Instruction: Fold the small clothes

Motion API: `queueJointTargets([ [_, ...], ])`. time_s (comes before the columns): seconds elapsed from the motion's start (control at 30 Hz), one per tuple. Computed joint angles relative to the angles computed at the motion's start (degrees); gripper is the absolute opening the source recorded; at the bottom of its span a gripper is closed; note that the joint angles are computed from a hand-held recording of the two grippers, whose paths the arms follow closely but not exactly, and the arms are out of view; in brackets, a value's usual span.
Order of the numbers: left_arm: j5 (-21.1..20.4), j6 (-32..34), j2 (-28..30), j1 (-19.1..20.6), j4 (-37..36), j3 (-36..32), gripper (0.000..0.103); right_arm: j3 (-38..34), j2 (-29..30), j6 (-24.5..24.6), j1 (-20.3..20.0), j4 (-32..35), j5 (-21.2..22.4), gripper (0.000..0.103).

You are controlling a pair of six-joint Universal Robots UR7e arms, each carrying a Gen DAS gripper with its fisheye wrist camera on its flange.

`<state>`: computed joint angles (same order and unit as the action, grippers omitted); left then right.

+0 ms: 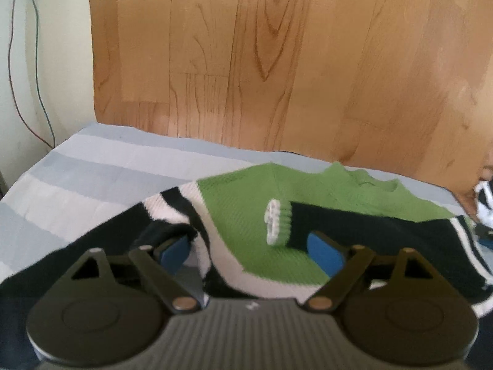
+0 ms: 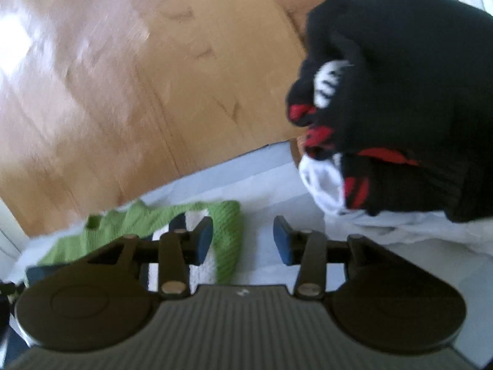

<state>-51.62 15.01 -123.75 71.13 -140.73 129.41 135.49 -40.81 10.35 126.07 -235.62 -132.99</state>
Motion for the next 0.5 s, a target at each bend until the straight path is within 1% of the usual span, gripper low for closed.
queueJointTargets([
  [0.07,-0.72,-0.50,2.73,1.49,-1.19,-0.87,0.086,0.39,0.27,-0.80,-0.06,-2.07,0.95,0.047],
  [0.13,-0.12,-0.45,4.35,1.78,-2.65,-0.71,0.087,0.71,0.31,-2.34,-0.80,-3.93,2.74,0.049],
  [0.2,1.72,-1.36,4.33,0.47,-2.42,-0.17,0.089,1.65,-0.30,-3.38,-1.48,-4.52,4.95,0.051],
  [0.27,2.57,-3.15,2.65,-1.14,-0.52,0.31,0.090,1.78,-0.34,-4.24,-1.64,-4.47,5.54,0.051],
  [0.33,4.51,-6.01,-0.28,-3.37,4.02,0.75,0.090,1.58,-0.04,-4.79,-1.72,-4.46,5.76,0.052],
  [0.37,4.12,-7.63,-2.40,-4.17,7.72,0.60,0.090,1.13,0.28,-4.81,-1.62,-4.30,5.72,0.052],
  [0.4,2.97,-8.43,-4.04,-4.53,10.77,0.22,0.089,1.27,0.06,-4.73,-1.65,-4.13,5.94,0.053],
  [0.43,1.55,-9.05,-6.61,-5.53,15.40,-0.27,0.088,1.41,-0.13,-4.56,-1.85,-3.93,6.29,0.053],
  [0.47,0.93,-8.93,-9.00,-7.07,19.49,-0.63,0.084,1.50,-0.27,-4.33,-2.02,-3.72,6.60,0.053],
  [0.5,1.42,-8.17,-11.75,-9.64,23.03,-0.59,0.083,1.46,-0.25,-4.04,-2.28,-3.48,7.02,0.053],
])
